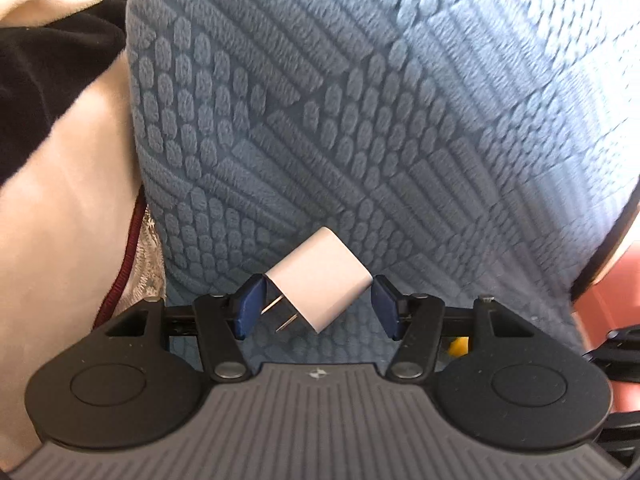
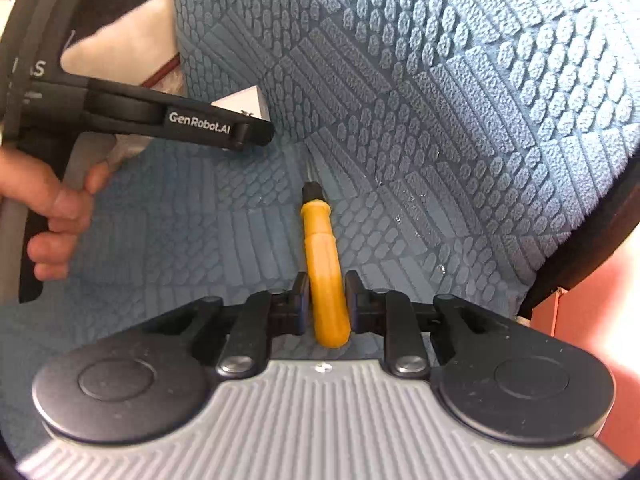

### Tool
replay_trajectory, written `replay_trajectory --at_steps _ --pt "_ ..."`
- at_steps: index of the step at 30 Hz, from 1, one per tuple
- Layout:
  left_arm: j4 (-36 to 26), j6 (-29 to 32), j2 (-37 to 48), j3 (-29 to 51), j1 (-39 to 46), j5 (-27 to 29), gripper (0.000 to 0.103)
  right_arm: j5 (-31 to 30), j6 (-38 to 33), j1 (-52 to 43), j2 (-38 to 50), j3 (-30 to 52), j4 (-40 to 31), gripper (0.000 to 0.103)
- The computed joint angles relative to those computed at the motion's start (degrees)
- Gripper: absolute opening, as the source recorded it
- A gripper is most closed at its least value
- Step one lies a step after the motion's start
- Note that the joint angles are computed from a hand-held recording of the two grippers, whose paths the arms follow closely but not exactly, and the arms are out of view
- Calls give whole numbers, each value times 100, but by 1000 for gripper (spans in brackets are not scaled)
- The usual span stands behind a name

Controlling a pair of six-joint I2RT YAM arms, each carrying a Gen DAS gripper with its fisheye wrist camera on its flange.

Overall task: Organize rigid objects
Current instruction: 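Lift small charger with left tool while right tool lifts screwdriver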

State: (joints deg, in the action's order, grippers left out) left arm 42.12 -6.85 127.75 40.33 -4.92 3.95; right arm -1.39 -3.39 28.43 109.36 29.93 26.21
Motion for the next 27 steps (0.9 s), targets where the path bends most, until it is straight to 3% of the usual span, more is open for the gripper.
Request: replay_trajectory --at_steps 8,10,18,23,25,27 --pt "-364 -566 -1151 -954 -334 30 64 156 390 244 -624 -512 -98 21" --pt "-390 -667 -1501 -1291 -441 34 64 216 465 335 -771 -636 -104 13" --pt "-565 -1216 -2721 -2475 -1013 -192 64 666 1216 833 -1168 -1144 176 13" --pt "-628 -1366 -3073 -2911 -892 -143 64 821 1420 883 -935 -1065 455 16" --pt "-564 -1391 -3045 -3006 -760 -86 64 908 1319 917 -696 -955 447 34" --pt "-535 -1428 -3199 -3168 -648 -25 64 1140 1203 1010 -458 -892 537 34"
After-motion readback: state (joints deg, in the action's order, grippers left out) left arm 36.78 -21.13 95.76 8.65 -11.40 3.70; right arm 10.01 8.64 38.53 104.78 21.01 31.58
